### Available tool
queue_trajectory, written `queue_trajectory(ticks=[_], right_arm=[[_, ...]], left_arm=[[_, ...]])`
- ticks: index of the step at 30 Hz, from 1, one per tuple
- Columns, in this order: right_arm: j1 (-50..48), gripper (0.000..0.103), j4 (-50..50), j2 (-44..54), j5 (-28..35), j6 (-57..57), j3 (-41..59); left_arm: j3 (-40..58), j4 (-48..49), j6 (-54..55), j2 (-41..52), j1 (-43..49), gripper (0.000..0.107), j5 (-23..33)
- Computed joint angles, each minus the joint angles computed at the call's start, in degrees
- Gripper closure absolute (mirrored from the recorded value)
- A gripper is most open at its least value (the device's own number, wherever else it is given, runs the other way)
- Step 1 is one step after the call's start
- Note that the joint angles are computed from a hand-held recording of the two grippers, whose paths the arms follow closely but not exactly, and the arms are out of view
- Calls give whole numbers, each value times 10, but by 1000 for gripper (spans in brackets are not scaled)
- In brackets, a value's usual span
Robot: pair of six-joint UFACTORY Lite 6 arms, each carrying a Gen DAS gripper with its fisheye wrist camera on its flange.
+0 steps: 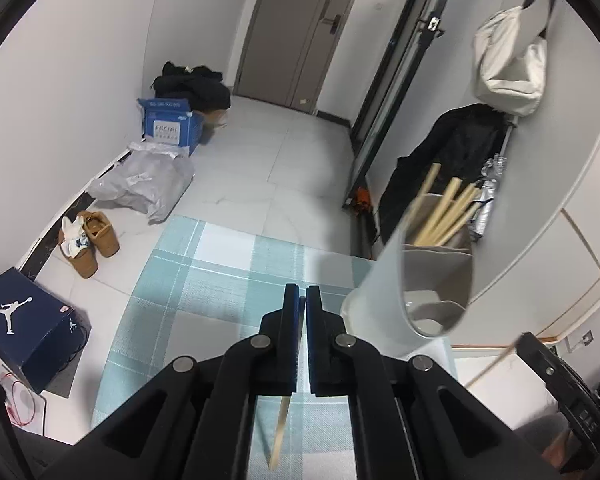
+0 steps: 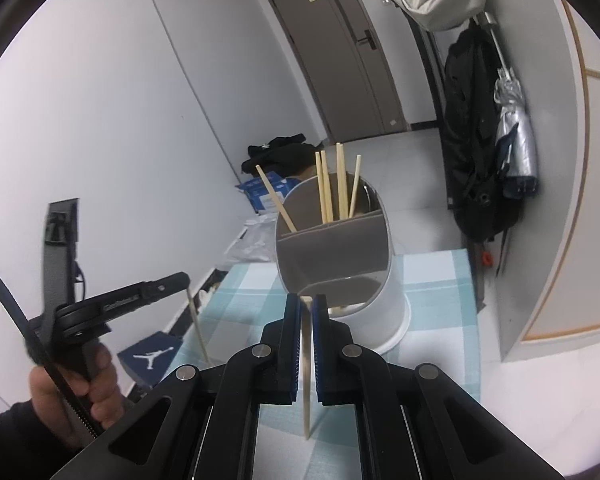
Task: Organize utensils
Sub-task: 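Carry both chopsticks over the holder and lower them into it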
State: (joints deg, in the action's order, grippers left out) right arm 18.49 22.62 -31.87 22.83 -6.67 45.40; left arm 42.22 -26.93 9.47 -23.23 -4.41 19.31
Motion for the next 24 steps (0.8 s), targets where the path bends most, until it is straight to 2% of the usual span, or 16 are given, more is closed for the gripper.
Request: queue_trajectory(ticks=[4,10,19,24], right_arm=[[31,98,-123,-30,2,117,-13],[70,98,-259,-56,28,249,-10],[118,98,-376,-64,59,369,19],[139,98,-403,-54,79,388,58]], left_arm=[[-16,-51,43,-19,11,107,10],[-17,-49,37,-50,11,107,36],[-9,-52,43,-93,7,107,65],[15,-87,85,-91,14,107,77]])
